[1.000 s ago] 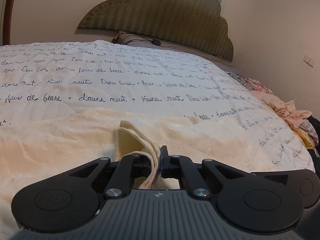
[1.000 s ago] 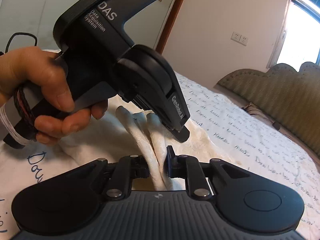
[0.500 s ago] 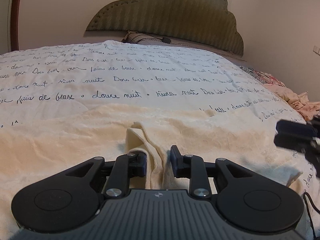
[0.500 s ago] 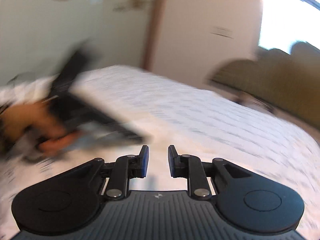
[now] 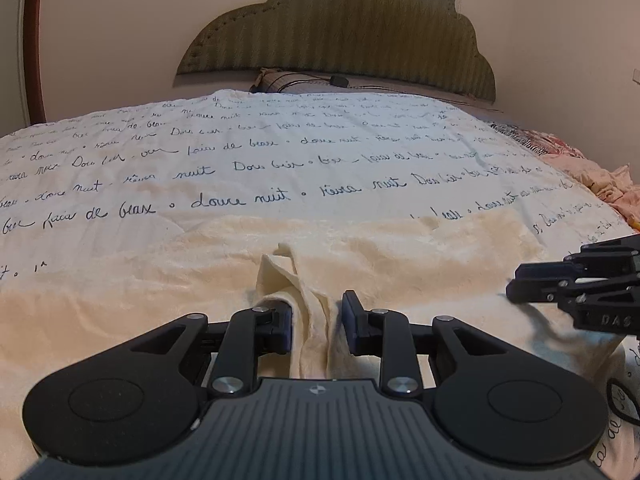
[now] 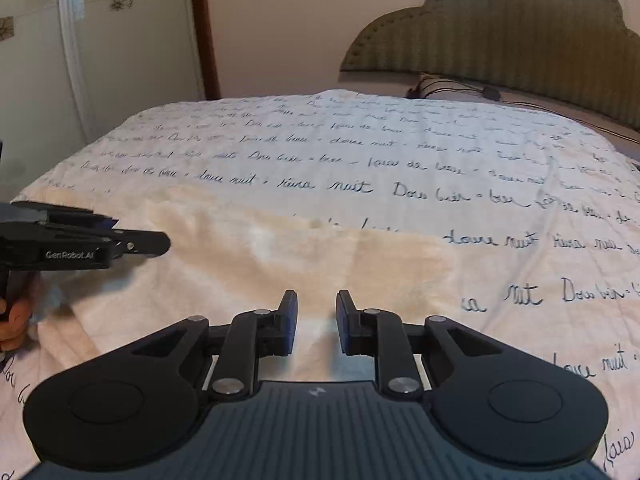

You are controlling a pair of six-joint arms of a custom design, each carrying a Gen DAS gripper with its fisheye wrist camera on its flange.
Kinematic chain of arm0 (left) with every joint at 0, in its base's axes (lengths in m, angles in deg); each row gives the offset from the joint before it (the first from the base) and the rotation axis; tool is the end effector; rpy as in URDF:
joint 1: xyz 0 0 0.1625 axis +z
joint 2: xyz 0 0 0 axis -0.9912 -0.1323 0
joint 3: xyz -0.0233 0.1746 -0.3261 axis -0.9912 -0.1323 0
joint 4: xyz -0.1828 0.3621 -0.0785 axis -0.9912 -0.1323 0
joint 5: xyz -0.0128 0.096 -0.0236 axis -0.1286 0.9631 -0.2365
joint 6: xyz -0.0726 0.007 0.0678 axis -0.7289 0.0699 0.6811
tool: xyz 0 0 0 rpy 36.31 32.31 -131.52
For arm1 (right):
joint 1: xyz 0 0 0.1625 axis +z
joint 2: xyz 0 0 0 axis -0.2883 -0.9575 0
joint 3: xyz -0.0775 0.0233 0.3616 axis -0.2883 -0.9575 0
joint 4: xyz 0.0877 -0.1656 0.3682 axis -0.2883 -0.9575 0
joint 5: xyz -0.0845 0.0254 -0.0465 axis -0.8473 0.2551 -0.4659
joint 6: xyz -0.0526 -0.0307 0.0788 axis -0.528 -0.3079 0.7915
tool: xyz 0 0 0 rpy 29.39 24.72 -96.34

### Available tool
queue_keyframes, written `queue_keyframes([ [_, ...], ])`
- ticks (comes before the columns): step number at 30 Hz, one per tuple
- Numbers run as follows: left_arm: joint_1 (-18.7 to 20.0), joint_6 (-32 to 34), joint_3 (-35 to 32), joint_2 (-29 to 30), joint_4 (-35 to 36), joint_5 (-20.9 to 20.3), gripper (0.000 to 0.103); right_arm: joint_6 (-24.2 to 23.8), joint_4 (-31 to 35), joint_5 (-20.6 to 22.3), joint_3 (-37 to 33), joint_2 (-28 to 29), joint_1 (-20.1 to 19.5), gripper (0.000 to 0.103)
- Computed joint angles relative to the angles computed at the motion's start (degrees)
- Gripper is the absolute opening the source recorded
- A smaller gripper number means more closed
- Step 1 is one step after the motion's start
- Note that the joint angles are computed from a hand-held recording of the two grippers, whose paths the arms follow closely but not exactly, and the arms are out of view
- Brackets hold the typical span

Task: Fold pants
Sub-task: 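Lay the pants fold down and open the left gripper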

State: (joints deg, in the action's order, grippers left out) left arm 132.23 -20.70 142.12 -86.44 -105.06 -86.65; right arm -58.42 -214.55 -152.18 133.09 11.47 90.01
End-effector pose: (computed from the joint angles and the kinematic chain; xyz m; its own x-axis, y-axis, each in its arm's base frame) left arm -0.2336 -0.5979 -0.0387 -0.7577 0.1405 -0.6373 0.5721 0.6130 -0.5450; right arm -0.0468 -0.6259 0.2705 -0.6495 -0.4900 0.5814 -0.7406 0.5811 -0.3375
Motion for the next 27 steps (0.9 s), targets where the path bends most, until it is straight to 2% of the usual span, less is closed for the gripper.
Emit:
queue_keyframes([
  [2,-1.0,-2.3,1.2,-0.9,1.4,3.5,0.057,-3.0,-2.3,-5.0,-0.9,2.0,1.4,0.02],
  [4,-2.1,-1.4,1.7,-1.0,-0.2,7.1,0.059,-2.5,-3.3,-5.0,-0.6,1.8,1.4,0.021],
  [6,-2.9,2.5,0.1,-0.1,-2.7,9.7,0.059,-1.7,-2.8,-3.3,-0.9,1.2,1.5,0.021],
  [7,-3.0,3.9,-1.0,0.4,-3.1,9.7,0.06,-1.6,-2.2,-2.7,-1.8,1.5,1.8,0.021],
  [9,-2.4,3.5,-3.4,0.2,1.3,6.8,0.06,-2.9,-1.4,-4.1,-4.1,2.8,3.0,0.021],
  [11,-1.6,1.7,-5.7,0.5,6.4,2.4,0.061,-4.8,0.8,-8.5,-8.4,6.1,4.7,0.021],
  [12,-1.1,1.0,-7.3,1.4,8.5,1.1,0.065,-5.9,1.2,-10.8,-10.4,7.8,5.4,0.021],
  [14,-0.7,-1.1,-11.0,3.9,14.0,4.0,0.067,-7.5,-0.4,-15.5,-15.0,12.5,6.4,0.021],
  [15,-0.7,-1.1,-12.0,4.9,14.5,5.8,0.067,-6.9,-0.5,-16.2,-16.8,13.9,6.5,0.021],
  [17,-1.3,0.4,-10.2,5.0,10.7,6.8,0.065,-4.6,-1.1,-15.8,-17.9,14.2,6.3,0.021],
  [20,-3.0,3.6,-6.0,3.8,5.3,7.8,0.066,-5.5,-4.9,-12.6,-12.3,9.9,5.4,0.021],
  [22,-3.9,5.4,-3.3,3.1,2.1,7.1,0.069,-5.3,-0.1,-9.5,-8.5,5.3,4.1,0.021],
  [25,-4.2,4.6,-1.8,2.8,3.7,6.5,0.073,-8.1,3.8,-7.8,-2.7,-0.3,2.6,0.021],
  [27,-4.2,4.0,-2.4,3.7,4.3,7.6,0.073,-11.0,-2.5,-7.8,1.9,-2.3,2.0,0.022],
])
